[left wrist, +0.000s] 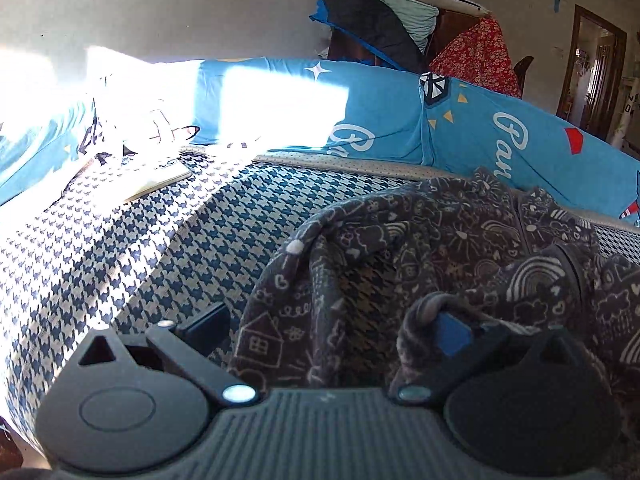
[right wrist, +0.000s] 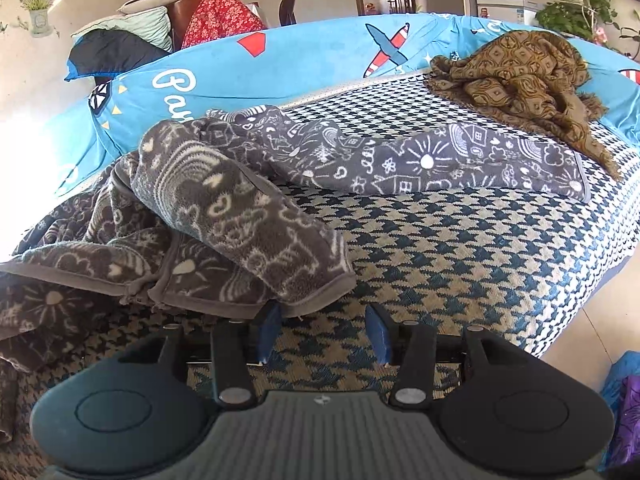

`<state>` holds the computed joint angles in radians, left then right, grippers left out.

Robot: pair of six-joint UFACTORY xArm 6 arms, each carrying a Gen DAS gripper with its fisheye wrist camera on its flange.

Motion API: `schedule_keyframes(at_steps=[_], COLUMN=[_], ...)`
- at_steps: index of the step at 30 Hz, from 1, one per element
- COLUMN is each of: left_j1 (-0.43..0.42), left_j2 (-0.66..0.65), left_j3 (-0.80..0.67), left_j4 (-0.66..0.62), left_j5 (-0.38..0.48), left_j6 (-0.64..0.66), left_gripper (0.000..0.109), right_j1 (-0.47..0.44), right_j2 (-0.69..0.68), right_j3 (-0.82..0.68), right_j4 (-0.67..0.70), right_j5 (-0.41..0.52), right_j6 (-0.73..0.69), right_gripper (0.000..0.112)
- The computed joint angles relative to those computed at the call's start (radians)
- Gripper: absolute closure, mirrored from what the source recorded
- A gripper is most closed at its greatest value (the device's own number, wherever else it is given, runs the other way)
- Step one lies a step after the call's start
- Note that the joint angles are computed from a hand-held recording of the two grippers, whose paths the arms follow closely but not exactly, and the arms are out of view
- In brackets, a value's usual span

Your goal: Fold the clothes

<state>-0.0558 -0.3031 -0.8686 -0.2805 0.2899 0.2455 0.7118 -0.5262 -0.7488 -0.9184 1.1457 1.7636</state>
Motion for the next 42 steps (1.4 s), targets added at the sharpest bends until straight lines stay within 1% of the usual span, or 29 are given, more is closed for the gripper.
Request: schedule_keyframes(at_steps=[5,7,11,14,16,17,21,23,25,26,28,31,34,37,40,42], left_j1=[-0.001,-0.001,-0.005,-0.01,-0.012,-0.012,-0.009,-0.007,-0.005,-0.005,-0.004,-0.001,0.005,0.006,0.001,-0.004], left_j2=[0.001,0.012,0.035,0.046,0.053,0.058,0.084,0.103,0.122,0.129,0.141,0.152,0.155,0.156,0.153,0.151], left_j3=[0.004,-0.013,-0.043,-0.054,-0.062,-0.068,-0.104,-0.129,-0.152,-0.159,-0.169,-0.181,-0.183,-0.184,-0.177,-0.172], left_j4=[-0.001,-0.014,-0.023,-0.01,0.001,0.001,-0.006,-0.007,-0.003,0.008,0.027,0.022,0.014,-0.014,-0.021,-0.041], left_j5=[-0.01,-0.001,0.02,0.019,0.017,0.017,0.023,0.028,0.03,0.025,0.015,0.022,0.035,0.046,0.045,0.044], left_j6=[0.006,0.011,0.0,-0.017,-0.02,-0.018,-0.002,0.005,0.006,-0.001,-0.016,-0.027,-0.033,-0.017,-0.004,0.016], left_gripper=[0.006,0.006,0.006,0.006,0.006,0.006,0.006,0.006,0.006,0.006,0.006,0.006,0.006,0.006,0.006,0.006], right_j1=[-0.02,-0.054,-0.081,-0.059,-0.069,-0.074,-0.093,-0.117,-0.128,-0.13,-0.147,-0.195,-0.272,-0.338,-0.39,-0.416], right_j2=[-0.012,-0.018,-0.048,-0.059,-0.075,-0.07,0.012,0.031,0.031,0.022,-0.011,-0.036,-0.025,-0.003,0.01,0.015], right_j3=[-0.006,-0.016,-0.032,-0.033,-0.012,-0.011,-0.054,-0.059,-0.054,-0.049,-0.027,-0.014,-0.015,-0.02,-0.015,-0.009], right_j4=[-0.07,-0.061,0.022,0.088,0.126,0.148,0.229,0.256,0.227,0.192,0.116,0.022,0.025,0.054,0.078,0.113], right_j5=[-0.011,-0.041,-0.076,-0.064,-0.107,-0.112,-0.048,-0.053,-0.063,-0.074,-0.136,-0.237,-0.356,-0.45,-0.525,-0.555], right_j6=[0.005,-0.042,-0.246,-0.383,-0.418,-0.444,-0.552,-0.575,-0.563,-0.538,-0.472,-0.381,-0.333,-0.297,-0.27,-0.252], right_gripper=[0.066,0.066,0.066,0.066,0.066,0.065,0.065,0.066,0.066,0.066,0.065,0.065,0.065,0.065,0.065,0.065])
